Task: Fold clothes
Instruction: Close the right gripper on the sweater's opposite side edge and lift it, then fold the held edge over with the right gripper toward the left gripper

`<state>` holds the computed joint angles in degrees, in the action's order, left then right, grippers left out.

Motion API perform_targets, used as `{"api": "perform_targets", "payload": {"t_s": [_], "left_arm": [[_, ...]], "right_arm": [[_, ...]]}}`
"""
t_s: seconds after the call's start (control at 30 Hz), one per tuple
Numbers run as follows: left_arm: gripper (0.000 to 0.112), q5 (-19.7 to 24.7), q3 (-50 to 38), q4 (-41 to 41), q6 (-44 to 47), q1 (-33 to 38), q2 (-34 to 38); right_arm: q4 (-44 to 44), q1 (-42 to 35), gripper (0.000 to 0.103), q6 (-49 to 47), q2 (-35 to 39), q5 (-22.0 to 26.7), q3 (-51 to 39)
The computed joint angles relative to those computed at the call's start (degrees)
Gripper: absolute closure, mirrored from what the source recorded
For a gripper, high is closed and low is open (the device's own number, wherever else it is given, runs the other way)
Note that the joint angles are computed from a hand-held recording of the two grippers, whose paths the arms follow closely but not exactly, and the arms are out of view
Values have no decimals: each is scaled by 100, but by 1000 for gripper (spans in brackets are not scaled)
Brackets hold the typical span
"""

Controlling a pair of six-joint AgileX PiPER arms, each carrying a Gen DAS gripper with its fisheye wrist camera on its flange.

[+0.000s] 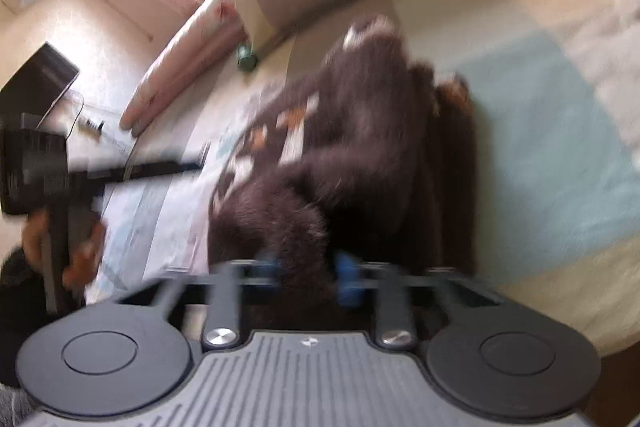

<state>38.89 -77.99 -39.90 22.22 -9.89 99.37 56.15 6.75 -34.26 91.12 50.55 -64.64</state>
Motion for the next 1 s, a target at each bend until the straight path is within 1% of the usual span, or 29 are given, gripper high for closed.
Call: {"api": "perform_targets", "payload": {"t_s": [0.1,0.2,0.27,0.33,0.4,0.43,0.5,0.53,0.57,0.63,0.7,0.73,0.77,0.8,0.83,0.87,0.9,0.93,0.97,1.0], "left_arm": [[31,41,-563,194,-135,-266,604],[31,12,-1059,336,-309,-421,1282],[31,-95,-1310,664,-658,-561,1534],[31,-75,-1554,1167,-1010,-713,1642],[31,-1,-1433,1420,-1104,-777,1395],[31,12,-1228,1413,-1002,-767,1168],[31,72,-864,1415,-821,-747,724],[30,88,-631,1391,-709,-743,462],[30,116,-369,1288,-457,-707,206],[28,242,101,1023,192,-576,-245],[28,344,468,794,829,-490,-574],[28,353,603,707,1150,-483,-676],[28,325,679,616,1382,-501,-709],[28,385,685,398,1620,-486,-639],[28,515,658,116,1882,-447,-520],[28,653,627,-147,2127,-411,-397],[28,804,582,-290,2251,-382,-240],[28,963,521,-353,2294,-358,-58],[28,1109,483,-364,2292,-332,107],[28,1247,459,-341,2264,-305,262]], "right_arm": [[-463,37,83,121,-206,-267,530],[-435,105,83,26,-245,-501,977],[-524,260,83,44,-439,-733,1155],[-775,346,83,176,-612,-759,1154],[-980,332,82,235,-787,-642,1025],[-1046,301,80,244,-896,-588,957],[-1122,229,74,215,-1112,-523,806],[-1140,197,74,167,-1199,-514,713],[-1145,166,73,101,-1260,-503,600],[-1345,254,73,42,-1292,-717,350],[-1875,487,73,161,-1161,-1066,17],[-1958,560,73,112,-1023,-1169,-163],[-1813,543,73,-94,-794,-1084,-404],[-1485,484,73,-459,-486,-910,-643],[-1352,485,73,-611,-157,-708,-941],[-1448,577,72,-608,146,-591,-1228],[-1774,688,72,-526,284,-525,-1348],[-2250,823,72,-319,451,-571,-1404],[-2496,849,72,-294,666,-686,-1386],[-2514,765,73,-328,777,-654,-1402]]}}
